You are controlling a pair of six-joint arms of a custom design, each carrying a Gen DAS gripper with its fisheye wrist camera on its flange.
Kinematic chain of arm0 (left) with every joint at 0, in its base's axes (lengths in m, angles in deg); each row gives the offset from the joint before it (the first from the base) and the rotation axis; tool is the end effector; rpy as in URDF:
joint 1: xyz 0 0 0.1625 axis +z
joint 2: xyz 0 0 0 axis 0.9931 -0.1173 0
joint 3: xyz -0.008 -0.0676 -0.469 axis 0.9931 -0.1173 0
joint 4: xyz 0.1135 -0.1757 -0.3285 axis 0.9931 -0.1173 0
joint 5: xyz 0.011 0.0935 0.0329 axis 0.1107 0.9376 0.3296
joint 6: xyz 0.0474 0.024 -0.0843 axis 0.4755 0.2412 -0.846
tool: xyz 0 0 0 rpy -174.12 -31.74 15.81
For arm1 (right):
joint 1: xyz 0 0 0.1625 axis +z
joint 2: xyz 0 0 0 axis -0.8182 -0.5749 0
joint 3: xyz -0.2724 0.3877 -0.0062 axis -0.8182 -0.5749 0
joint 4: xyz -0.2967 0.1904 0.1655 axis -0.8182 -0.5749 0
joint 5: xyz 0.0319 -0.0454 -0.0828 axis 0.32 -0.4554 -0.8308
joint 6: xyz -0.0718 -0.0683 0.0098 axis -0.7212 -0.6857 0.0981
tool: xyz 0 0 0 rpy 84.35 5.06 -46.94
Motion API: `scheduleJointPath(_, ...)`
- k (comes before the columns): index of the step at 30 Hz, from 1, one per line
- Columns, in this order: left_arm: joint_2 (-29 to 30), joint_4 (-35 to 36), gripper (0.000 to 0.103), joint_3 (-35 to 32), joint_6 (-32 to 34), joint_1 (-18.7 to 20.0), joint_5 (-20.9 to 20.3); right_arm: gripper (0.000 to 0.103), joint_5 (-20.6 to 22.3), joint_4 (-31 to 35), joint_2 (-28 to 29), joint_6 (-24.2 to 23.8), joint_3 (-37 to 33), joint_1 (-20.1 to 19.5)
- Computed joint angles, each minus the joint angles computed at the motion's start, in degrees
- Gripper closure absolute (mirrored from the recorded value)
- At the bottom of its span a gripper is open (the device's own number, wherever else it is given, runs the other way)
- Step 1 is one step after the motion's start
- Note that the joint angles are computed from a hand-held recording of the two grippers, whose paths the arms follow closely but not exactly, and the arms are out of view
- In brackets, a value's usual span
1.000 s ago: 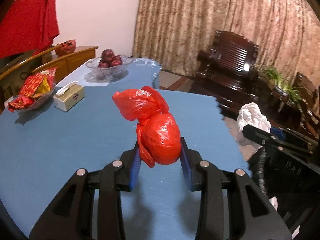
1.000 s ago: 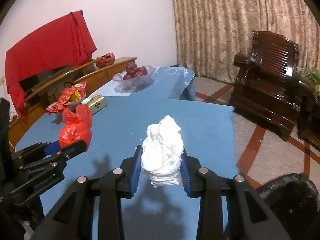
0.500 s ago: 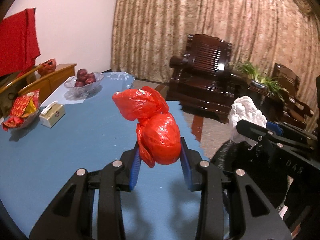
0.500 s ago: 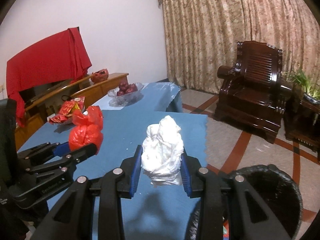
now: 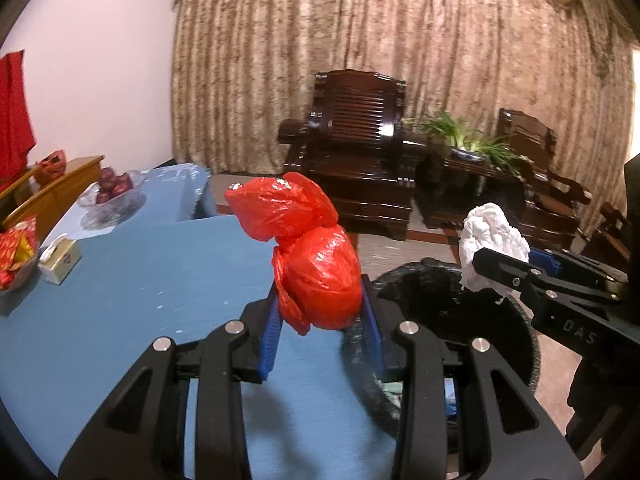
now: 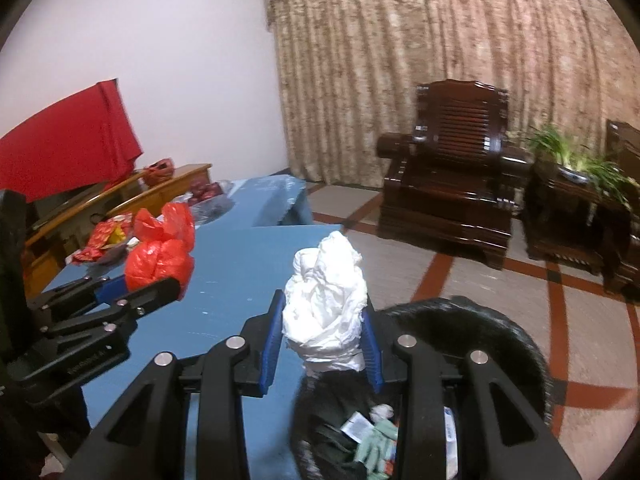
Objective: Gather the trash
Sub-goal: 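Carry the red bags and white tissue over the bin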
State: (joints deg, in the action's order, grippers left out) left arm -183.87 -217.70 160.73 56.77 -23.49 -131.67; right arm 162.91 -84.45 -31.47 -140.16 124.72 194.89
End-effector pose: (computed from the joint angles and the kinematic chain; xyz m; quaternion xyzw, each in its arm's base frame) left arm -0.0106 -0.3569 0.3841 0.3874 0.8347 -0.3519 0.1714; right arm 0.4272 -0.3002 -0.0349 0.1312 -0.7986 0.5157 0.2812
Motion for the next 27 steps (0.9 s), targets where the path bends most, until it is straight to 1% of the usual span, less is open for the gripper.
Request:
scheduleJointPath(7, 2.8, -1.5, 0.069, 2.5, -0.4, -2.6, -1.6, 0.068, 4.9, -0.7, -2.4, 3.6, 5.1, 0.1)
scheduleJointPath(13, 6.0, -4.1, 0.068, 4.8, 0.0, -3.3, -3.8, 0.068, 7.6, 0.9, -3.0, 6.7, 6.8, -0.4)
scheduleJointPath(19, 11.2, -9.1, 0.068, 6.4, 1.7, -2.0, -6.3, 0.068, 8.8, 1.0, -2.9, 9.1, 8.4, -1.6)
scheduleJointPath(27, 20.0, -15.6, 0.068, 6.7, 4.9, 0.7, -8.4, 0.068, 8.5, 0.9, -2.6, 10.9, 10.2, -4.5)
